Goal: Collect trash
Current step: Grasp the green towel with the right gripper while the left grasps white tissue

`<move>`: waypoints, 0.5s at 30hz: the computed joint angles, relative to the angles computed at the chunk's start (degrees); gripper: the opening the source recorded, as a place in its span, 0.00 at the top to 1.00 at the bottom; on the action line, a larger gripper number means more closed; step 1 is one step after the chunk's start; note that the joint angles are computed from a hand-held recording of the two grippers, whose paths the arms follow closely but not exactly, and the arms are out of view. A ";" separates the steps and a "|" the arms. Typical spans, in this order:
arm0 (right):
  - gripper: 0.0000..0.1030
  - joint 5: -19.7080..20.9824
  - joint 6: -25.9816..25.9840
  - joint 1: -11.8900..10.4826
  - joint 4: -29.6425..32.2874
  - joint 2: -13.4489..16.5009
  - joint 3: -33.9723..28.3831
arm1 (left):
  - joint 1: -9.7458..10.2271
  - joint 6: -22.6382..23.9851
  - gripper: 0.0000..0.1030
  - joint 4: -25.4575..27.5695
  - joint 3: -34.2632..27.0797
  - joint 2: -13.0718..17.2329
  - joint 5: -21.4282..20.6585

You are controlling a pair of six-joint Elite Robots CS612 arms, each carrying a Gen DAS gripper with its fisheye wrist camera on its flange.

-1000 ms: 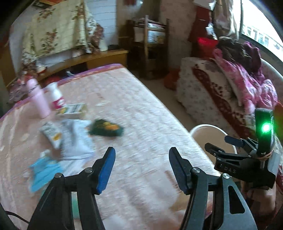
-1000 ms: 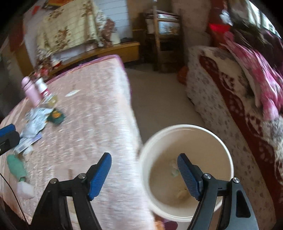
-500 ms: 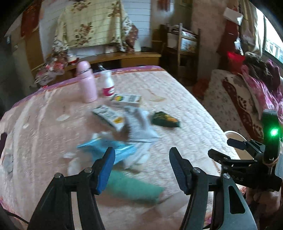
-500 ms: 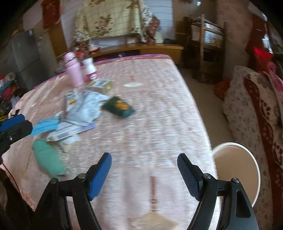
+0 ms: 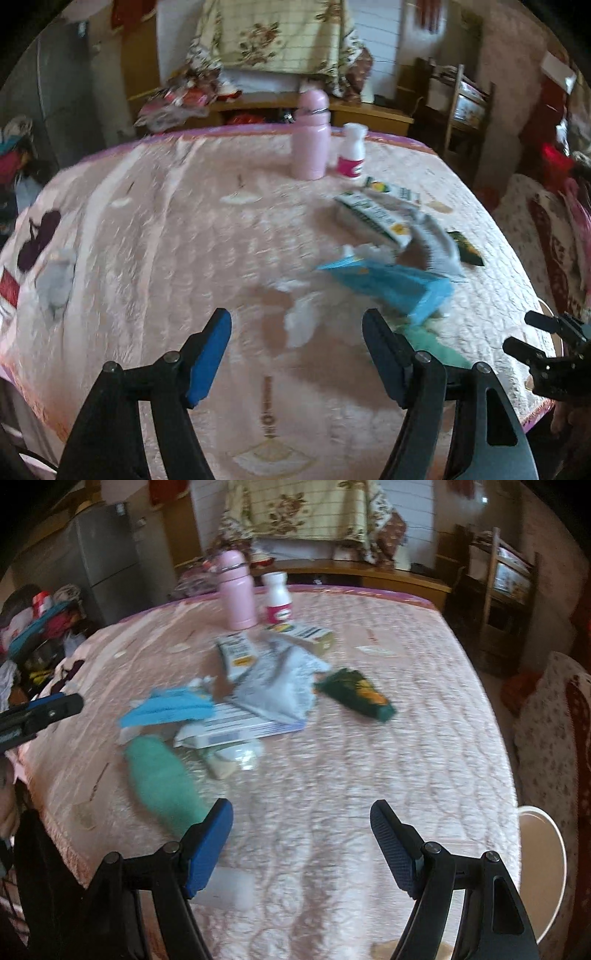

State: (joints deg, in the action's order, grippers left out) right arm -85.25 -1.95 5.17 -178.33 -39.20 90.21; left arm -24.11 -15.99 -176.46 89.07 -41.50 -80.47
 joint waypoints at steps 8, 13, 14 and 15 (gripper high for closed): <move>0.23 5.39 -3.83 1.31 2.39 1.61 -2.46 | 1.16 -1.67 0.28 4.36 -3.16 3.00 -1.74; 0.23 8.28 -6.55 2.12 4.67 2.85 -4.47 | 1.45 -0.72 0.28 5.53 -7.30 5.80 -4.36; 0.23 8.58 -7.33 2.32 4.98 3.12 -4.89 | 1.50 -0.28 0.28 6.23 -8.19 6.26 -4.99; 0.23 8.91 -8.33 2.45 5.49 3.33 -5.31 | 1.58 0.49 0.28 7.35 -9.43 6.94 -5.91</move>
State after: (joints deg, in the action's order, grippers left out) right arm -76.35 -10.28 7.62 -172.83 -35.87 84.91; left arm -22.53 -15.50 -169.12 79.64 -34.55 -86.37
